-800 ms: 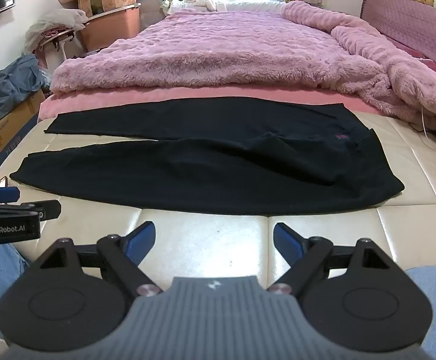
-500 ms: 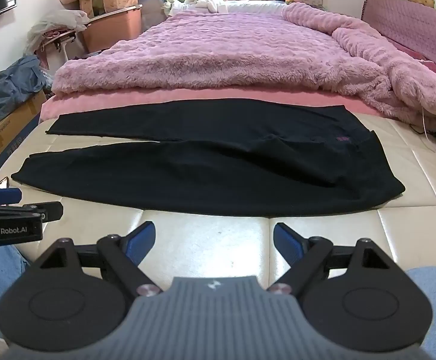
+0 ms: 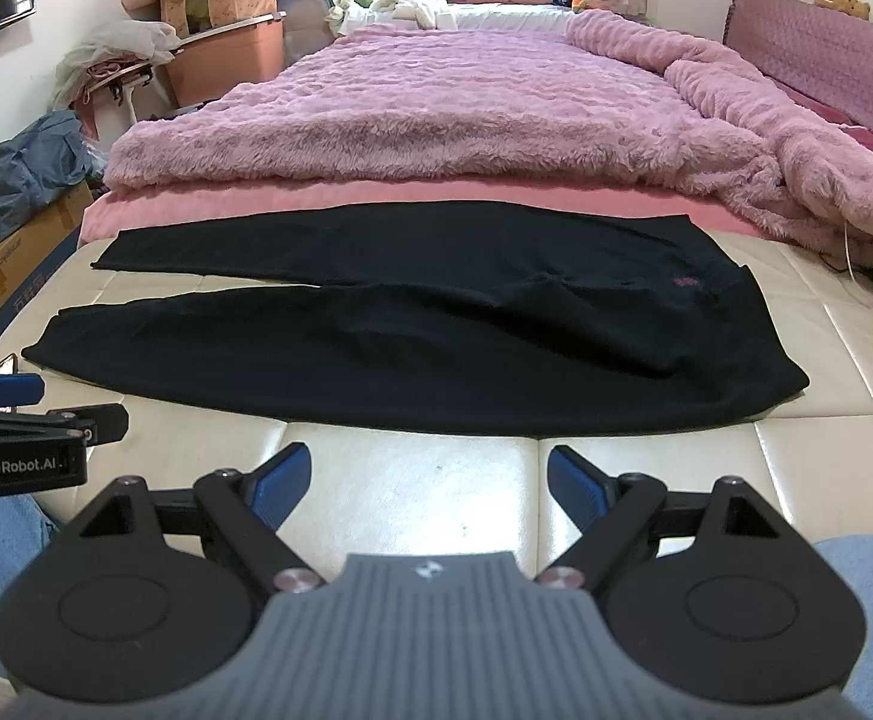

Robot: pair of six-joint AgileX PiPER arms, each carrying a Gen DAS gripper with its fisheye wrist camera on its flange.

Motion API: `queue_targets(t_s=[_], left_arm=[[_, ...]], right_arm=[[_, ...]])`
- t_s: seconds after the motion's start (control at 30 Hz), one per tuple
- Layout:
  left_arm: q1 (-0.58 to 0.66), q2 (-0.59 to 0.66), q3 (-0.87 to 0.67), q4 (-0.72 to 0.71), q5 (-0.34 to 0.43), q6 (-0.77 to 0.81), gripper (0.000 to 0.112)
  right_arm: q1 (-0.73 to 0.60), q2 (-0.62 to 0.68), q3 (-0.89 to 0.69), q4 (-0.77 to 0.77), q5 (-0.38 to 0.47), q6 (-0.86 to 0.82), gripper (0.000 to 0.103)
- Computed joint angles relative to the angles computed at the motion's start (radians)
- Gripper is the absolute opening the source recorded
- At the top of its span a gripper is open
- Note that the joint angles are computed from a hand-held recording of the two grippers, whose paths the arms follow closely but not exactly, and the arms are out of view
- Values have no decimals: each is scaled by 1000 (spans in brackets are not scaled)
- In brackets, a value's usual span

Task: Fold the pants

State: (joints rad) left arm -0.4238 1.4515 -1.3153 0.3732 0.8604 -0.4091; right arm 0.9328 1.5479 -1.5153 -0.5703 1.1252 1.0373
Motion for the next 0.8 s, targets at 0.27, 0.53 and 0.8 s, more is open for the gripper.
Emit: queue_targets(t_s=[0.27,0.53,0.8], left_arm=[[5,8,-13,-9,0,11,91],[1,7,-15,-4,4,7,91],[-3,18,-33,-5,12,8,91]], right_arm=[[16,4,-12,-11,15,5,82],[18,5,-13,-13,16,5,82],[19,2,-13,-13,16,4,82]])
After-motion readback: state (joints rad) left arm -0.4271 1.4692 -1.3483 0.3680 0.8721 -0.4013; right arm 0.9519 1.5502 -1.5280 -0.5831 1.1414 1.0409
